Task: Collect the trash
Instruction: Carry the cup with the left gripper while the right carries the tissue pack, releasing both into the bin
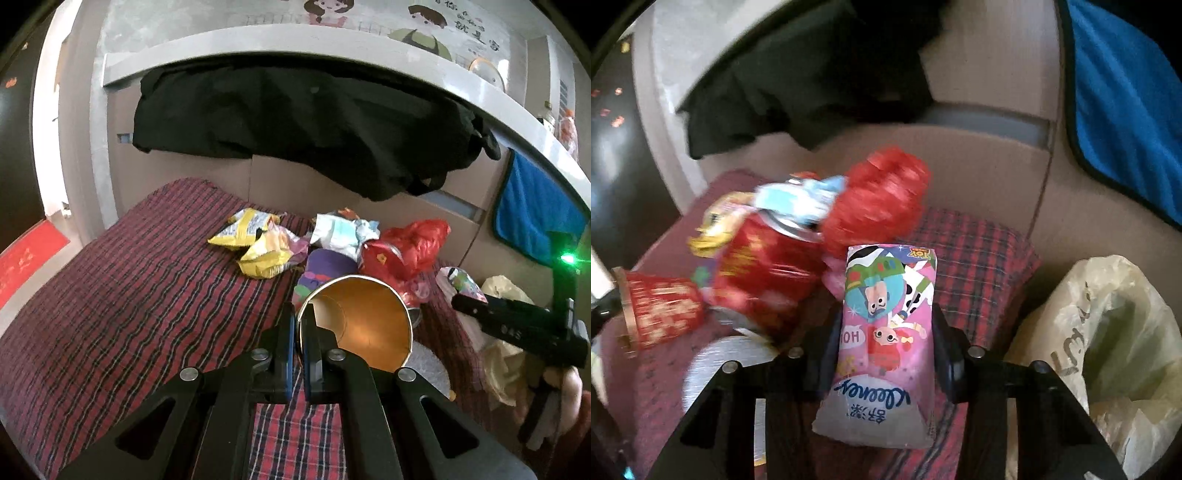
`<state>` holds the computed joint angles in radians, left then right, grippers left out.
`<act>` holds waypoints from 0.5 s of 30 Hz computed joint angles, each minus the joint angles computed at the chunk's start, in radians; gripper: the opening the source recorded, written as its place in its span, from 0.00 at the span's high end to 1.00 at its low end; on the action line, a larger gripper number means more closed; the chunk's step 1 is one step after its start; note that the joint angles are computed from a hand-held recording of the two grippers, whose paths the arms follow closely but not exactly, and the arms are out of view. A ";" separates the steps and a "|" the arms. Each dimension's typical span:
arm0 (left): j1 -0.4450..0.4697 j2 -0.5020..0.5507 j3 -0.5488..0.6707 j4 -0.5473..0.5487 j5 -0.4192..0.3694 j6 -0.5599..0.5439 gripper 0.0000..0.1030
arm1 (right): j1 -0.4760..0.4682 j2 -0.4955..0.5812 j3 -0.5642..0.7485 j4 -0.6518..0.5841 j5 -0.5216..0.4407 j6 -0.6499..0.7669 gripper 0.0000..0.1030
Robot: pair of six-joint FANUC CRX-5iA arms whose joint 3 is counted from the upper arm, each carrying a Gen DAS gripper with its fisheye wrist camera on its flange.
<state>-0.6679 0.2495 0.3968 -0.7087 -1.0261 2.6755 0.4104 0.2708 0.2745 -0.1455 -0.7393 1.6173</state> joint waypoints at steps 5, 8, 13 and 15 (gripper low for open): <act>-0.062 0.013 0.062 -0.100 -0.073 0.014 0.97 | 0.009 -0.070 -0.048 -0.038 0.014 0.066 0.60; -0.099 0.014 0.095 -0.149 -0.108 0.022 0.97 | 0.003 -0.103 -0.059 -0.073 0.012 0.106 0.60; -0.159 0.024 0.149 -0.234 -0.167 0.025 0.97 | 0.007 -0.166 -0.108 -0.061 0.060 0.125 0.60; -0.181 0.034 0.175 -0.263 -0.188 0.022 0.97 | 0.003 -0.182 -0.115 -0.065 0.066 0.135 0.60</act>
<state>-0.8485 0.2830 0.5716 -0.9717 -1.2142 2.6971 0.4138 0.0890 0.1597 -0.2101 -0.6736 1.7526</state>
